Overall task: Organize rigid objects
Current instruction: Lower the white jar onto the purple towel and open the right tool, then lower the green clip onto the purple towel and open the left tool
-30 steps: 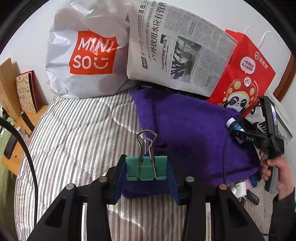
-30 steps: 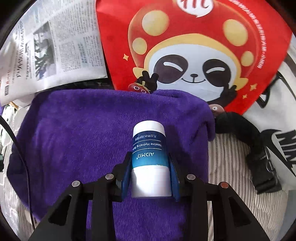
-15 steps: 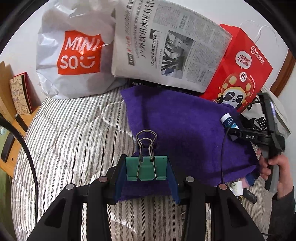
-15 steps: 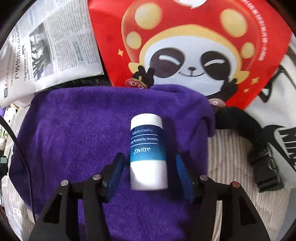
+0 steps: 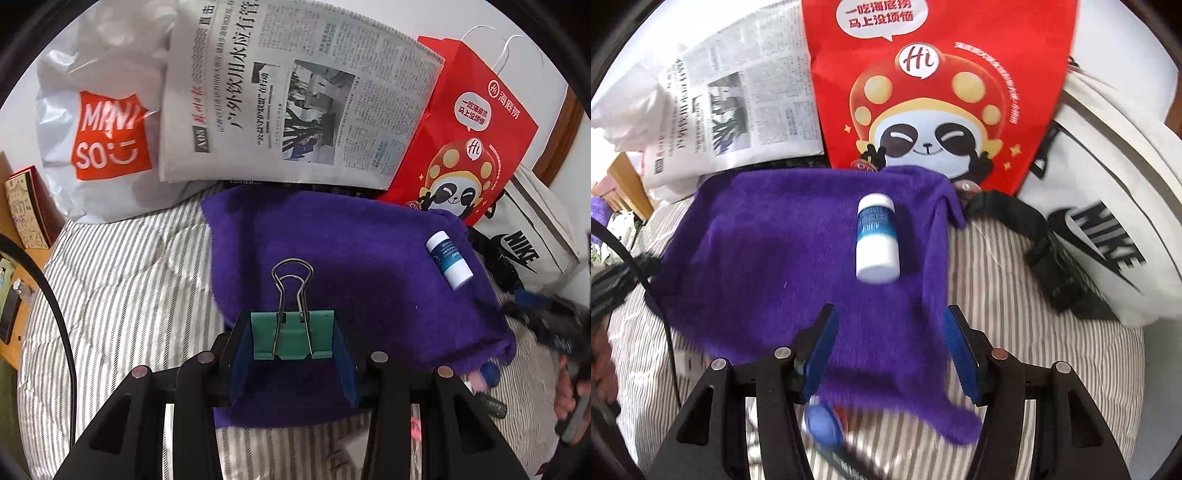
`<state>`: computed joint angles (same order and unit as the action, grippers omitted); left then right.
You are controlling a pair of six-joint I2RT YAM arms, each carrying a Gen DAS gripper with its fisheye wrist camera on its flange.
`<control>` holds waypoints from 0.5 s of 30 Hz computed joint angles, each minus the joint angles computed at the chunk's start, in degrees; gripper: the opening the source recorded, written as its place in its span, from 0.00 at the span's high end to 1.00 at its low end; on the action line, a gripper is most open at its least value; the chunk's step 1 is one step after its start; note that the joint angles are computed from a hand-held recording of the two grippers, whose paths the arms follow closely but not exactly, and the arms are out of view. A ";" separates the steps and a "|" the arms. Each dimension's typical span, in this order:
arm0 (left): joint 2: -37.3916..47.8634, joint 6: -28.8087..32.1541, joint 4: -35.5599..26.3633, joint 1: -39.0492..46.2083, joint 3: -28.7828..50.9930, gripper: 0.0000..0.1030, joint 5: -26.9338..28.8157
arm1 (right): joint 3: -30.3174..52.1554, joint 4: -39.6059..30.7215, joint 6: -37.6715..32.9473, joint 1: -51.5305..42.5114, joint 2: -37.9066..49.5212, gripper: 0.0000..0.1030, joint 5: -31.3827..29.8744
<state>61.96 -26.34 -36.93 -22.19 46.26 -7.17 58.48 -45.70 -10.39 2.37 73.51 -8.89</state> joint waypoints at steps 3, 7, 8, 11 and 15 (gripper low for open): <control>3.02 0.50 1.72 0.41 1.08 0.62 0.57 | -3.39 -1.97 -1.62 -3.21 -5.77 0.43 -1.41; 8.52 2.32 3.52 0.25 3.28 0.62 -0.64 | -4.15 -4.58 -2.64 -5.95 -7.05 0.43 -3.05; 9.76 2.94 4.09 0.59 3.68 0.62 -0.32 | -4.45 -4.76 -2.90 -6.37 -7.35 0.43 -3.17; 13.04 3.87 5.67 2.08 5.04 0.62 1.23 | -5.38 -5.74 -4.00 -8.37 -9.13 0.43 -3.87; 18.60 5.41 6.72 2.60 8.13 0.62 -0.41 | -6.16 -7.62 -5.20 -10.93 -10.88 0.43 -5.52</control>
